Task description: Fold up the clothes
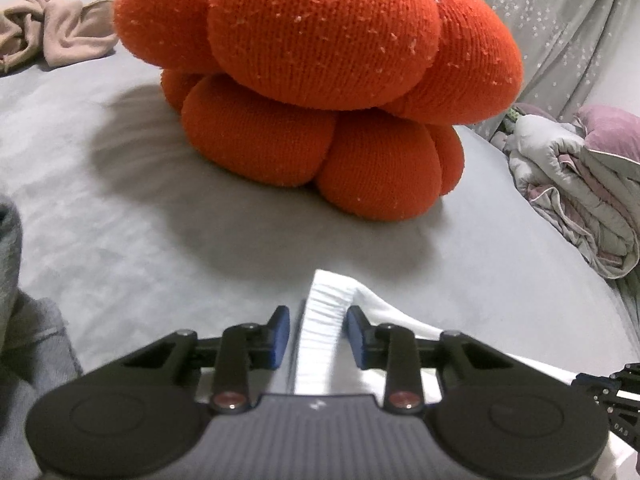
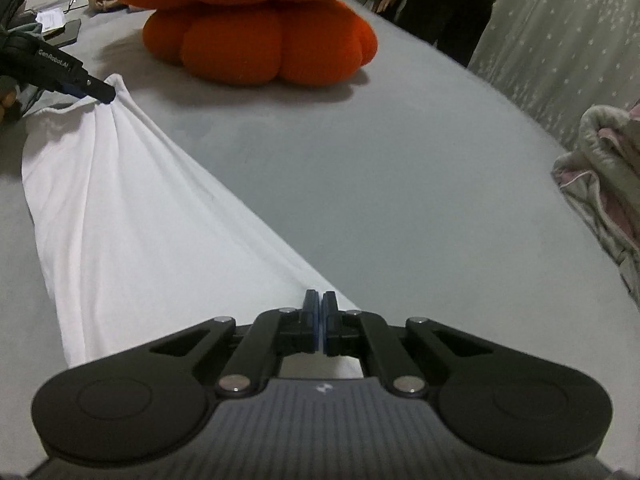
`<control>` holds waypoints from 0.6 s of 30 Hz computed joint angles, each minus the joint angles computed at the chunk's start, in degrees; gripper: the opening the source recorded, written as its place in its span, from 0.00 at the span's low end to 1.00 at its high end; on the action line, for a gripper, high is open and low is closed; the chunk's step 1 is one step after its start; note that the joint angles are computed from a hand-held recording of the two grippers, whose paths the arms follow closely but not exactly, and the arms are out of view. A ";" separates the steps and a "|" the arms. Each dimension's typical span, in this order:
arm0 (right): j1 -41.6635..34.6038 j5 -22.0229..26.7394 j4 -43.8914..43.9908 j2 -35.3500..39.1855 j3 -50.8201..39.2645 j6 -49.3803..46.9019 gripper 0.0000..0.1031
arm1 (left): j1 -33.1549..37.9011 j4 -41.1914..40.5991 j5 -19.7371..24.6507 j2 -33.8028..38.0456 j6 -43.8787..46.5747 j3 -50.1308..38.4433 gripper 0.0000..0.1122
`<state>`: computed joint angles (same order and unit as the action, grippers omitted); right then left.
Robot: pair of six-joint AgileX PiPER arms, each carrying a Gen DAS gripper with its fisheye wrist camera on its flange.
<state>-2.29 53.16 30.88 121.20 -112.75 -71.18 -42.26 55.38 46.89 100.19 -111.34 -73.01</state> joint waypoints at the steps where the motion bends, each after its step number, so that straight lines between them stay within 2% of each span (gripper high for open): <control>1: -0.08 -0.18 0.35 -0.19 0.21 -0.29 0.00 | -0.21 -0.14 0.63 0.22 0.20 -0.41 0.28; 4: 0.53 -2.41 0.37 -0.51 1.44 -1.12 0.00 | -0.74 -0.14 1.93 1.05 0.83 -1.47 0.27; 8: 2.09 -8.44 -0.53 -1.28 4.06 -1.48 0.00 | -0.86 0.09 2.21 1.24 0.65 -1.64 0.27; 15: 1.91 -2.56 -3.13 0.98 -1.43 1.27 0.00 | -0.59 0.54 1.64 0.91 0.11 -0.93 0.27; 18: 1.79 -2.66 -2.55 1.18 -1.92 1.15 0.00 | -0.80 0.63 2.16 1.14 0.61 -1.25 0.27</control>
<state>-0.50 50.50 28.33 122.38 -114.67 -70.03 -43.06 56.01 49.05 101.33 -110.73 -74.26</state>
